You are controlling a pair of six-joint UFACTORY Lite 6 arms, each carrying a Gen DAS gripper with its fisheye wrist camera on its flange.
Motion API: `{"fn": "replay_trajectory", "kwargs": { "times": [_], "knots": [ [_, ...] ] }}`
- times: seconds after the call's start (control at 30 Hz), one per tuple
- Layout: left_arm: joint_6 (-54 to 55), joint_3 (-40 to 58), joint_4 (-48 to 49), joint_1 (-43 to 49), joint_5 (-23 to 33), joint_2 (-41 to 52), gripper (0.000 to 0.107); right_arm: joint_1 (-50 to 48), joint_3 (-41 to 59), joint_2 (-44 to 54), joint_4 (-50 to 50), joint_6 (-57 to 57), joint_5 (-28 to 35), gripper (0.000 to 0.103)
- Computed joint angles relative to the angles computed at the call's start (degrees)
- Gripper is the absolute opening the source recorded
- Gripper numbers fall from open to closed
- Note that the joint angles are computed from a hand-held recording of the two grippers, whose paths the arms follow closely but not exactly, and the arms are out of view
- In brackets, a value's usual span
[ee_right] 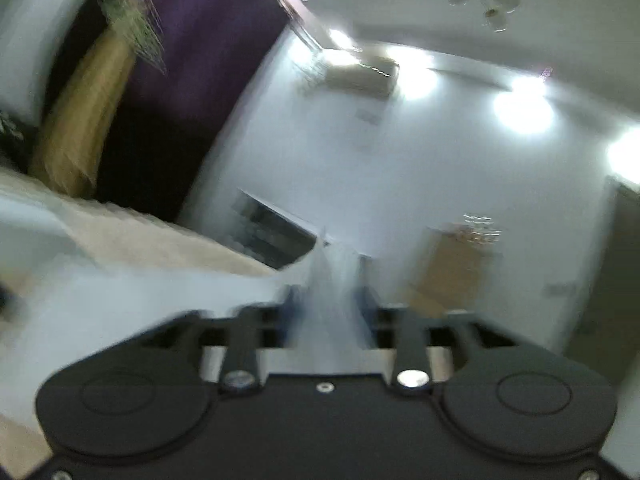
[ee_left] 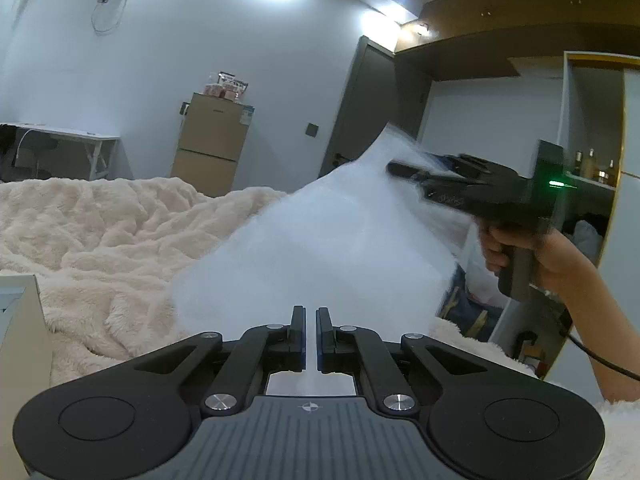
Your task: Fold shopping bag
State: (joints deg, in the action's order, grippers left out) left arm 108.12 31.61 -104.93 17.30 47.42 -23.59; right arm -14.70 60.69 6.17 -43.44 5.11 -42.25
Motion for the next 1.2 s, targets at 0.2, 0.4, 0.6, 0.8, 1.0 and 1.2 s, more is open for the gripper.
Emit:
{"fn": "replay_trajectory", "kwargs": {
  "times": [0.2, 0.4, 0.6, 0.8, 1.0, 1.2],
  "knots": [
    [-5.6, 3.64, 2.41, 5.63, 3.57, 4.83, 0.014, -3.6, -4.24, 0.5, 0.08, 4.28, -1.22, 0.077],
    [-9.91, 8.51, 5.21, 8.34, 1.81, 10.03, 0.068, -15.17, -8.25, -2.54, -25.67, 37.57, -6.24, 0.077],
    [-12.95, 15.32, 11.59, 6.81, -0.22, 20.1, 0.085, -26.65, -9.32, 0.81, -41.11, 53.63, -25.45, 0.079],
    [-17.04, 20.42, 15.08, 8.56, 4.26, 29.92, 0.084, -22.98, -13.5, -2.96, -41.89, 50.63, -23.31, 0.079],
    [-11.39, 15.99, 9.19, 11.86, 10.86, 27.27, 0.003, -19.28, -13.05, -2.5, -42.43, 50.94, -20.75, 0.079],
    [-7.5, 11.94, 9.09, 12.54, 15.3, 19.26, 0.005, -24.68, -14.15, -4.75, -44.01, 53.84, -25.83, 0.079]
  ]
}}
